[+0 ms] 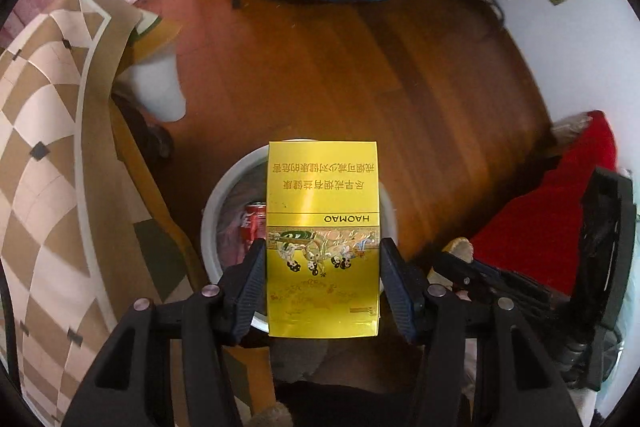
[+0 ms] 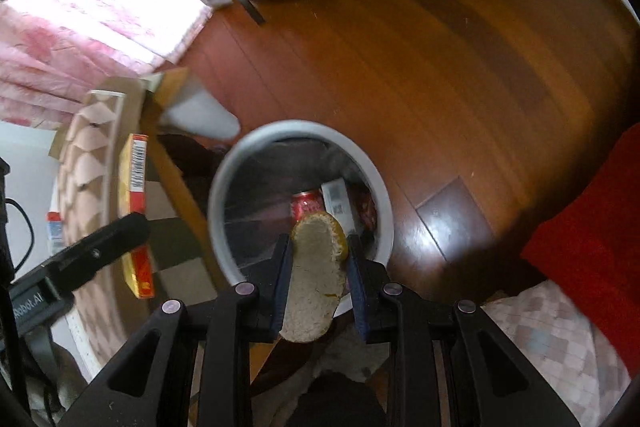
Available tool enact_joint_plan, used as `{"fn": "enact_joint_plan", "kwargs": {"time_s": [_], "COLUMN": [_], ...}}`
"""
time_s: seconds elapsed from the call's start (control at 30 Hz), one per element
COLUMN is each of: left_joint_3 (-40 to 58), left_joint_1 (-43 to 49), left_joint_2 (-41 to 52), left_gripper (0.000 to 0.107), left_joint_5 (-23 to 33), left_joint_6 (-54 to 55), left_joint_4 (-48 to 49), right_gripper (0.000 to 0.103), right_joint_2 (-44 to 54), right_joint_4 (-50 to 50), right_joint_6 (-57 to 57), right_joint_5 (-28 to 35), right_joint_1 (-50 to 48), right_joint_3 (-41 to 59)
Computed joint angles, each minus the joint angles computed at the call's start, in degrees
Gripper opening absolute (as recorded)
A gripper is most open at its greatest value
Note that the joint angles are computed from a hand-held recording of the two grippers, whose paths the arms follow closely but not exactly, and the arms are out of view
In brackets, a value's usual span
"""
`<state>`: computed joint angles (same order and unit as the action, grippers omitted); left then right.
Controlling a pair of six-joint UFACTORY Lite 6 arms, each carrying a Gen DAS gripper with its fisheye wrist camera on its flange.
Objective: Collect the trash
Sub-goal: 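Open both tools to drop the card and bread into the bin, then move both tools back over the table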
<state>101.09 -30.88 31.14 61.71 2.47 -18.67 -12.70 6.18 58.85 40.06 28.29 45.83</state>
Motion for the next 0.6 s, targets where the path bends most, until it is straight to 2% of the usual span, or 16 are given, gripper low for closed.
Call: {"fn": "enact_joint_plan", "kwargs": {"time_s": [0.1,0.17,0.23,0.3,0.33,0.37,0.4,0.43,0.47,0.5,0.6], "left_joint_3": [1.8,-1.2,-4.0,-4.6,-5.2,-6.2,-7.1,-8.2,-9.6,-11.5,-16.4], "left_joint_1": [-0.1,0.5,1.1,1.7,1.6,1.4,1.4,1.5,1.5,1.7,2.1], "left_joint_2": [2.6,0.9,-0.7,-1.0,-1.5,-2.5,-3.2,-4.0,-5.2,-6.9,-11.1], "left_gripper": [0.057,0.067,0.09,0.102,0.102,0.102,0.102,0.102,0.102,0.102,0.102], "left_joint_5": [-0.9,-2.7,-4.0,-4.2,-4.4,-4.7,-5.3,-5.9,-6.4,-6.8,-8.1], "left_joint_6": [-1.2,-0.9,-1.2,-1.3,-2.1,-3.1,-3.7,-4.0,-4.3,-5.0,-6.5], "left_joint_4": [0.8,1.3,2.2,3.3,4.9,6.5,7.8,8.8,9.3,10.0,12.2], "right_gripper": [0.028,0.028,0.029,0.03,0.032,0.045,0.069,0.081,0.098,0.103,0.103], "right_joint_2": [4.2,6.9,10.2,13.8,15.5,17.3,18.6,19.7,20.3,21.1,22.7], "right_joint_4": [4.9,7.5,8.7,9.8,10.6,10.1,9.4,8.8,8.2,7.3,3.6], "right_joint_6": [-5.8,-8.6,-10.3,-11.8,-12.7,-12.4,-11.9,-11.2,-10.4,-9.6,-5.7], "right_joint_5": [-4.6,-6.8,-7.7,-7.6,-7.6,-7.0,-6.2,-5.4,-4.8,-3.8,1.0], "right_joint_1": [-2.0,-2.2,-1.8,-1.4,-1.3,-0.8,-0.3,0.2,0.8,1.5,3.6], "right_joint_3": [-1.9,-2.3,-0.7,1.6,2.6,4.1,5.2,6.2,7.0,8.0,10.8]}}
